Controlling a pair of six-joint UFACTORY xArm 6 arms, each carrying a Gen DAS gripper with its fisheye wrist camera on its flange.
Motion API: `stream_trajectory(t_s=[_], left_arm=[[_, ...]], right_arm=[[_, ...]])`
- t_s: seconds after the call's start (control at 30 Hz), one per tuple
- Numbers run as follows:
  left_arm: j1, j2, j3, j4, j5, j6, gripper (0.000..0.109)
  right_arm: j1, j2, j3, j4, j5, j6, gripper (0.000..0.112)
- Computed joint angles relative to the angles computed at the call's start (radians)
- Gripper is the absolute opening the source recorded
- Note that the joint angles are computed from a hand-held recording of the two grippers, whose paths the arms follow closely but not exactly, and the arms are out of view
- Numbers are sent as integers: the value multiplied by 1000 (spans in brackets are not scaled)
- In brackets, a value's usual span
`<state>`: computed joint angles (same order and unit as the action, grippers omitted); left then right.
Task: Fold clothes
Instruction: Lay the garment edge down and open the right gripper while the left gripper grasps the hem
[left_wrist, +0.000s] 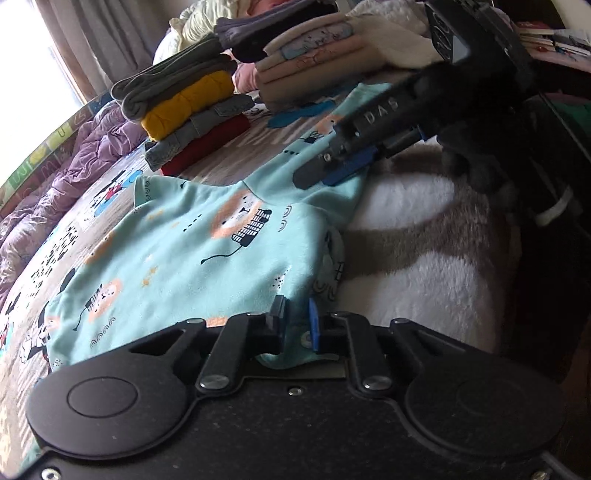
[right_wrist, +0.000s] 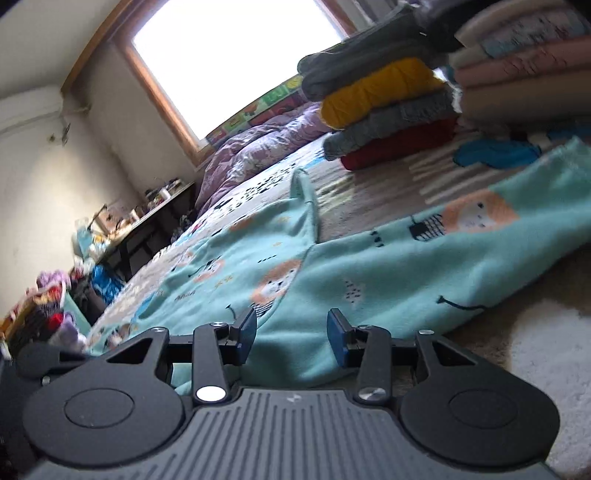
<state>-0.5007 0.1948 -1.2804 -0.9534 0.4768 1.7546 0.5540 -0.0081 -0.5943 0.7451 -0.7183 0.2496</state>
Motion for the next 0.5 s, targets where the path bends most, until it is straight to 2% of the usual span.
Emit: stream_trajectory(t_s=[0.03,0.1,0.13,0.23,0.27,0.3,0.43,0.5], left_arm=[[6,4,-9,13,11,-25,15],[16,15,-26,21,26,-62,52],[22,22,-34,15,29,-72,52],[34,47,-57,30,66,-93,42],[37,48,-61,28,85,-97,28],[39,49,-64,26,104,-102,22],[58,38,-86,1,158,-141,10],[66,32,-97,-32,171,-143,8]], right_arm=[[-6,-1,8,-16,-8,29,43],[-13,-3,20,-34,-21,63,43],[-14,-5,22,-35,-21,68,43],[-10,-6,22,-29,-18,60,43],[-9,-7,21,-28,-18,58,43],[-9,-6,21,-28,-17,58,43],[-10,-5,17,-24,5,46,44],[-7,-3,13,-14,13,30,44]])
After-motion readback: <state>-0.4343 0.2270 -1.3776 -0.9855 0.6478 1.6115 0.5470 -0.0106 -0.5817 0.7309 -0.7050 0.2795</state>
